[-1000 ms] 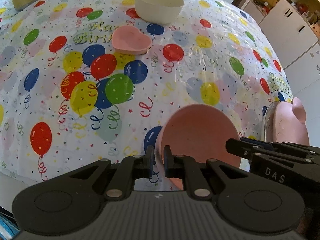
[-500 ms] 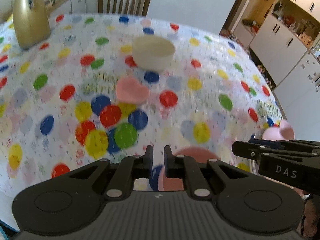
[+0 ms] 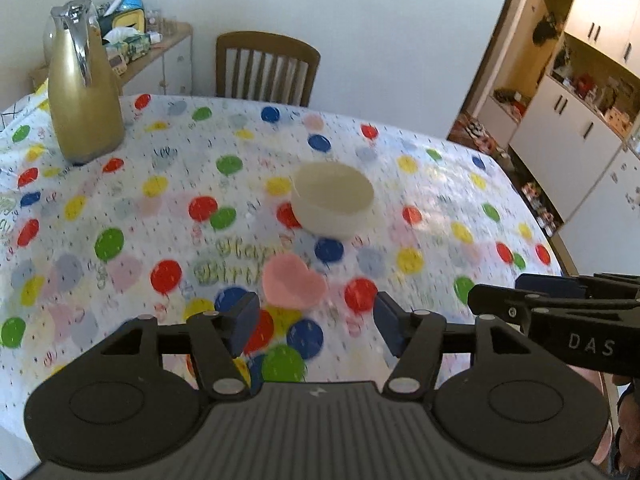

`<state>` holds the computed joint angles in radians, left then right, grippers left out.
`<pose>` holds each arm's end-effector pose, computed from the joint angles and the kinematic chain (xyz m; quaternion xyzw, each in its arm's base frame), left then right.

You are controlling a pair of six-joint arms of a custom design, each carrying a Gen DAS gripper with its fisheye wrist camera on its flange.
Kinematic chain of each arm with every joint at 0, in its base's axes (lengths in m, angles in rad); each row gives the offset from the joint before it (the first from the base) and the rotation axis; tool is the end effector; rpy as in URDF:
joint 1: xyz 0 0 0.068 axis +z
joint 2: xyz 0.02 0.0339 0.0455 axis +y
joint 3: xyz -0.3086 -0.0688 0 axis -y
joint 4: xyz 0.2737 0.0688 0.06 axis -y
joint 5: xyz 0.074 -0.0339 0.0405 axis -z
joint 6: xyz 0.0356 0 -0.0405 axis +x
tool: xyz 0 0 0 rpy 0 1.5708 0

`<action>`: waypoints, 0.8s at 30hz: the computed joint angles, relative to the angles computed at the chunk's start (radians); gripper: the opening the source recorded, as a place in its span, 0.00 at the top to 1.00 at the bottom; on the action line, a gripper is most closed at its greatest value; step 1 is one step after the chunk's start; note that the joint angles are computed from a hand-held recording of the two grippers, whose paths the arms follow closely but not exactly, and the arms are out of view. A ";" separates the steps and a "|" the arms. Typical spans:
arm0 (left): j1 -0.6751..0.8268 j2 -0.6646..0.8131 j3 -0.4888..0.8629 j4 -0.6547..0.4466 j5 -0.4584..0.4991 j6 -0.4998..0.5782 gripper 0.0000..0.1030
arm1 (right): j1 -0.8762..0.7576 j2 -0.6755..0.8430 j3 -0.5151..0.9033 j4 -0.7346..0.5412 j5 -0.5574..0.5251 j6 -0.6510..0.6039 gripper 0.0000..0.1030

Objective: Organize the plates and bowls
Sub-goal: 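Move both tools toward the rim of the cream bowl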

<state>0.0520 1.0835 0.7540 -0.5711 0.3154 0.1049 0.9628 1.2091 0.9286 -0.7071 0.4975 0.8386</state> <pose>0.2212 0.0005 0.2699 0.0763 0.9310 -0.1224 0.3354 0.1558 0.1942 0.2961 0.0130 0.9309 0.0719 0.3579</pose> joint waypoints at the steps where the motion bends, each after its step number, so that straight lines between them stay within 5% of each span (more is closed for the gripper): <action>1: 0.000 0.017 0.011 0.010 -0.003 -0.010 0.40 | -0.017 0.005 0.004 0.016 -0.004 -0.028 0.39; 12: -0.040 0.247 0.136 0.136 -0.074 -0.102 0.24 | -0.226 0.102 0.030 0.227 -0.111 -0.315 0.02; 24: -0.111 0.514 0.290 0.233 -0.156 -0.181 0.24 | -0.440 0.282 0.105 0.344 -0.284 -0.436 0.02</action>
<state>-0.0591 1.5979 1.0437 -0.3382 0.1596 -0.0758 0.5231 1.4911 1.0337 -0.3628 0.2133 0.4024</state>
